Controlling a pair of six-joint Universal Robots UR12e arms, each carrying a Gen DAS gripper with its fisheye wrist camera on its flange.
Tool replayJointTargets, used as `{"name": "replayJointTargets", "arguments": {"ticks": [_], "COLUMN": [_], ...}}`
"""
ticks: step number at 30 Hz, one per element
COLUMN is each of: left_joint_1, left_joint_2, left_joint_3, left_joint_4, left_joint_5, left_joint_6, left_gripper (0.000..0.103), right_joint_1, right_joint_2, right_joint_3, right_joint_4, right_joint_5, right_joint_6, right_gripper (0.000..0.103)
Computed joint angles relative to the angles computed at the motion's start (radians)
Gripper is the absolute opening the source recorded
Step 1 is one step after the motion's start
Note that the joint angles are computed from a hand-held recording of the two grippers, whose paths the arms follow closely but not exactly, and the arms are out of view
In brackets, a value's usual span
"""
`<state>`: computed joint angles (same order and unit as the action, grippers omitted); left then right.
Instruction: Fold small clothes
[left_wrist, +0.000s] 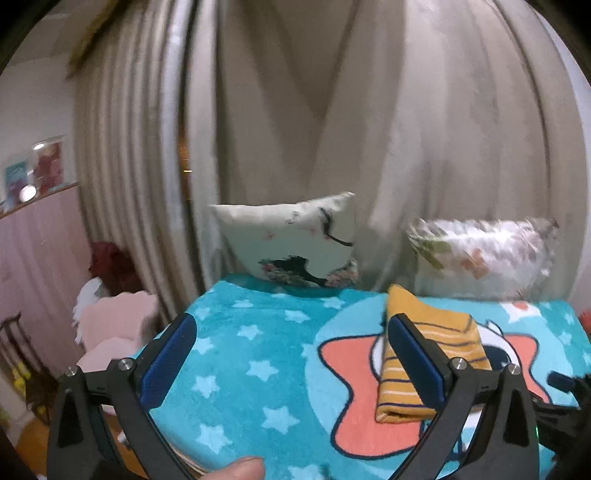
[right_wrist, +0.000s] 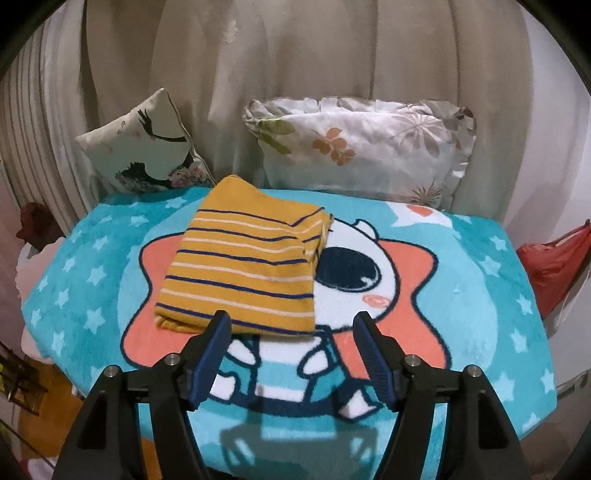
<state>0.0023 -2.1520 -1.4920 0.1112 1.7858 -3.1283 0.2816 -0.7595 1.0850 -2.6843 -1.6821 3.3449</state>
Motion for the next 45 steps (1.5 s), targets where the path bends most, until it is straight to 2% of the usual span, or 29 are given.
{"name": "replayJointTargets", "arguments": {"ticks": [2, 4, 7, 14, 19, 26, 45], "left_joint_1": [-0.002, -0.001, -0.002, -0.01, -0.016, -0.028, -0.029], "left_joint_2": [0.001, 0.0, -0.006, -0.024, -0.037, -0.055, -0.087], "left_joint_3": [0.014, 0.021, 0.032, 0.038, 0.059, 0.094, 0.153], "left_joint_4": [-0.066, -0.139, -0.287, -0.468, -0.537, -0.627, -0.739], "left_joint_5": [-0.028, -0.069, -0.126, -0.204, -0.23, -0.199, -0.192], "left_joint_6": [0.034, 0.035, 0.044, -0.006, -0.012, -0.027, -0.05], "left_gripper": [0.103, 0.103, 0.103, 0.103, 0.103, 0.103, 0.103], "right_joint_1": [-0.004, -0.007, -0.005, -0.014, -0.014, -0.017, -0.017], "right_joint_2": [0.011, 0.017, 0.022, 0.032, 0.042, 0.06, 0.097], "right_joint_3": [-0.024, -0.034, -0.033, -0.034, -0.046, -0.076, -0.141], "right_joint_4": [0.043, 0.069, 0.094, 0.166, 0.203, 0.256, 0.327], "right_joint_5": [0.019, 0.036, 0.033, 0.029, 0.016, 0.023, 0.026], "right_joint_6": [0.016, 0.033, 0.038, 0.077, 0.057, 0.049, 0.024], "right_gripper": [0.073, 0.073, 0.073, 0.073, 0.073, 0.073, 0.073]}}
